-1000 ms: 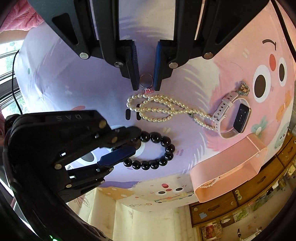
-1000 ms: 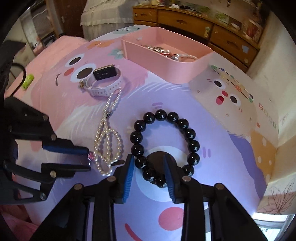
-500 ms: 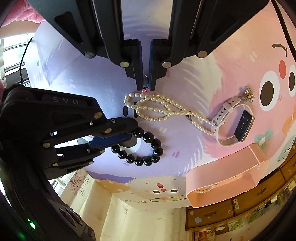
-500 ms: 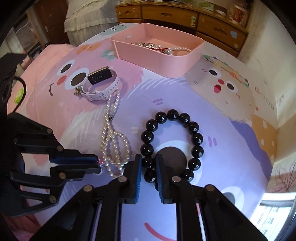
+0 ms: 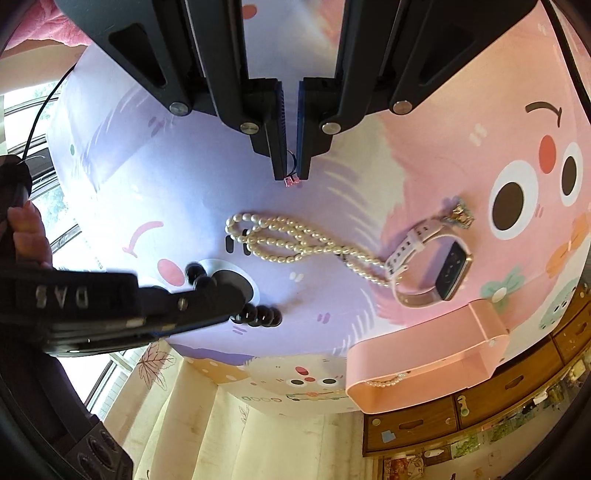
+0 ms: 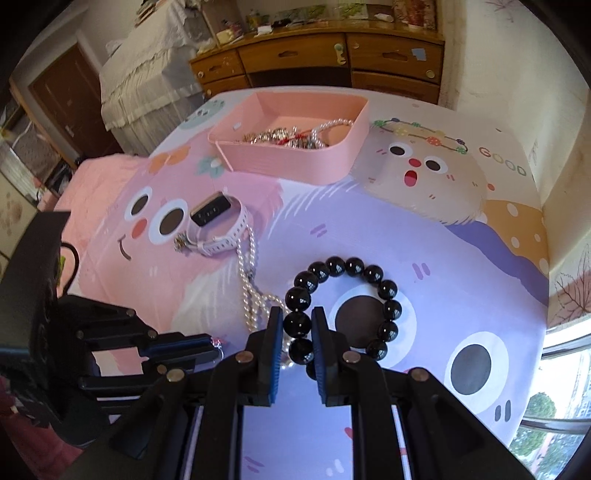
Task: Organize jewelry
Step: 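Grasp the pink-stone ring with the left tool while the right tool grasps the black bead bracelet, then lift the ring with the left tool while the right tool carries the bracelet over the pink box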
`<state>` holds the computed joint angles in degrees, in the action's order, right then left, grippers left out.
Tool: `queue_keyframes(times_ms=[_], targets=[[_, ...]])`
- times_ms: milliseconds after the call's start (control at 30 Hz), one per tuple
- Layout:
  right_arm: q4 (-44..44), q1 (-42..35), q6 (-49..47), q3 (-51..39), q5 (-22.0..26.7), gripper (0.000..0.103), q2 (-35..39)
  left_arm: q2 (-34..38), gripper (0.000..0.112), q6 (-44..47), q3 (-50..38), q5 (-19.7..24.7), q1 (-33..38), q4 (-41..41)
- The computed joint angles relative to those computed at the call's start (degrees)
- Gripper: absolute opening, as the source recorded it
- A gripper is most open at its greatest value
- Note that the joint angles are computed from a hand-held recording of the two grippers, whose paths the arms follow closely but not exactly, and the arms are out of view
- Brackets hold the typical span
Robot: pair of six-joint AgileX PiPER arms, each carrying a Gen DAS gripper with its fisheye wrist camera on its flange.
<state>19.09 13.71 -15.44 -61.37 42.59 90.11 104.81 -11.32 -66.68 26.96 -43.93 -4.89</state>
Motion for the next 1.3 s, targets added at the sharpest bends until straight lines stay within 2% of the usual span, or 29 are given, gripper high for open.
queue_keyframes(times_ms=[200,467,733,900,1300], targets=[[5.46,-0.90,0.56,0.27,-1.78,0.015,-1.85,-3.99,0.003,-1.22,3.59,-3.74,1.11,0.34],[10.83,-1.99,1.06,-2.49,-1.99,0.015,-2.37,-6.64,0.003,-1.08,3.11,-3.38,3.27,0.77],[8.99,0.02,4.95,-8.39,-1.98,0.015,-1.46,-8.78,0.003,-1.38,0.24,-1.73,6.15,3.18],[6.76,1.44,8.51,-11.57,-3.44,0.015,-0.48,-9.51,0.003,1.79,-3.09,0.73,8.94,2.55],[-0.78,5.61,18.94,-20.43,-9.30,0.015,6.00,-4.50,0.003,5.78,-13.68,2.33,15.23,2.28]])
